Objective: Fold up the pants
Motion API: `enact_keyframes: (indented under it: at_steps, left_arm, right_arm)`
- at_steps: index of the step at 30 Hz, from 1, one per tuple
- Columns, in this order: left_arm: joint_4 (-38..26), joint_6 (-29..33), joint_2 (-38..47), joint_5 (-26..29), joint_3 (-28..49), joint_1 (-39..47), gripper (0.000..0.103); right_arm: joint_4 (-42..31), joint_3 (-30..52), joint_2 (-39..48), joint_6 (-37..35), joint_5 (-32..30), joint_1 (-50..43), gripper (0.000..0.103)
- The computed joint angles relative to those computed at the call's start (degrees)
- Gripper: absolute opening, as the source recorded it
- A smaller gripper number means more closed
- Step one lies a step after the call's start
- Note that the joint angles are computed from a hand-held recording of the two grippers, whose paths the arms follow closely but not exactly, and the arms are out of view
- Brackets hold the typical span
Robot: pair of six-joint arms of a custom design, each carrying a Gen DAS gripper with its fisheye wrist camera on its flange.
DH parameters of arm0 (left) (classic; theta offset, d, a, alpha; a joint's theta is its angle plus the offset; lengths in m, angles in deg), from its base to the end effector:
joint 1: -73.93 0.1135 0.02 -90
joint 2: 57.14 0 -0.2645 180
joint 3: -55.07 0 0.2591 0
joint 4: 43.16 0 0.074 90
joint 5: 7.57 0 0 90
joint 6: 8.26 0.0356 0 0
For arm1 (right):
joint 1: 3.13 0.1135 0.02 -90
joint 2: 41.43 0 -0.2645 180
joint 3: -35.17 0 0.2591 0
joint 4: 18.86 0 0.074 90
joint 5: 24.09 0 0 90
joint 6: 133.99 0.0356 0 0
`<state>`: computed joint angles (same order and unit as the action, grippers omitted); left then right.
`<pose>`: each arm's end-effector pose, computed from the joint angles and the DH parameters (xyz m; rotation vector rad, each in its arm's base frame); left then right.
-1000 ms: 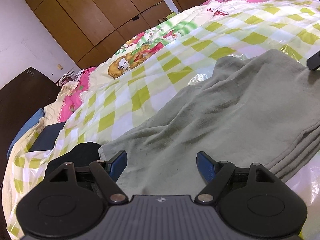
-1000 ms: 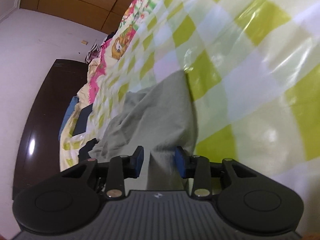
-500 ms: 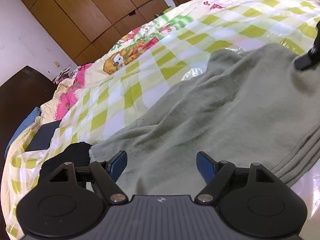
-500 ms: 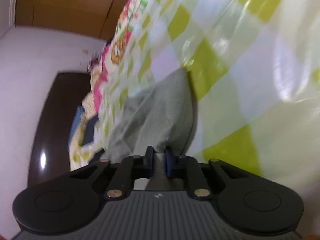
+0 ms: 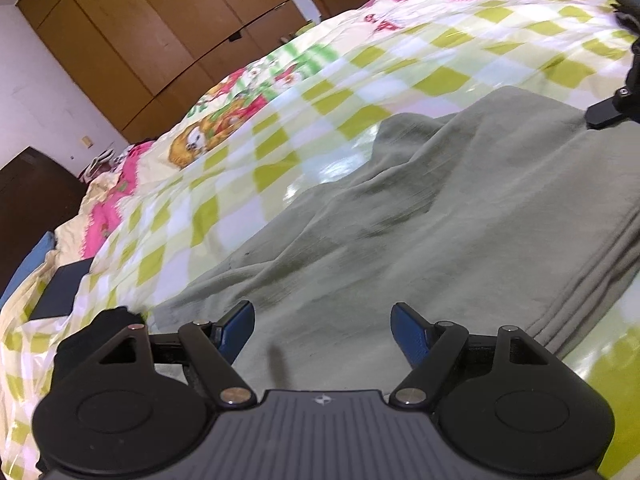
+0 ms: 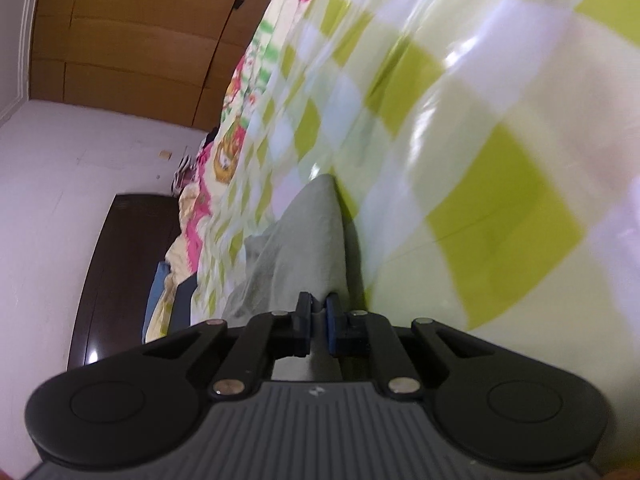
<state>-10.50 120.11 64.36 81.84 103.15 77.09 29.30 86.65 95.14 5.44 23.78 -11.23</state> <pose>0.3147 0.0177 0.0191 0.6943 2.2061 0.3869 0.3147 -0.0207 -0.0231 0.7010 2.1732 1.2033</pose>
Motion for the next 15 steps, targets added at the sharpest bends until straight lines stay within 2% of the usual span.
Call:
enact_keyframes:
  at_steps: [7, 9, 11, 12, 15]
  left_arm:
    - [-0.3, -2.2, -1.4, -0.4, -1.8, -4.4, 0.087]
    - [-0.5, -2.6, -1.6, -0.6, -1.8, -5.1, 0.087]
    - [-0.4, -3.2, -2.2, -0.6, -2.2, -5.5, 0.087]
    - [-0.4, -3.7, -2.6, -0.5, -2.5, -5.5, 0.088]
    - [-0.6, -4.8, -4.9, 0.7, -3.7, -4.5, 0.088]
  right_arm:
    - [-6.5, -0.1, -4.1, -4.9, 1.8, -3.4, 0.008]
    - [-7.5, -0.7, -5.2, -6.4, 1.5, -5.0, 0.003]
    - [-8.8, -0.4, -5.5, -7.4, -0.6, -6.2, 0.005]
    - [-9.3, -0.4, -5.9, -7.8, -0.2, -6.3, 0.008]
    - [-13.1, 0.9, -6.2, -10.9, -0.9, -6.4, 0.009]
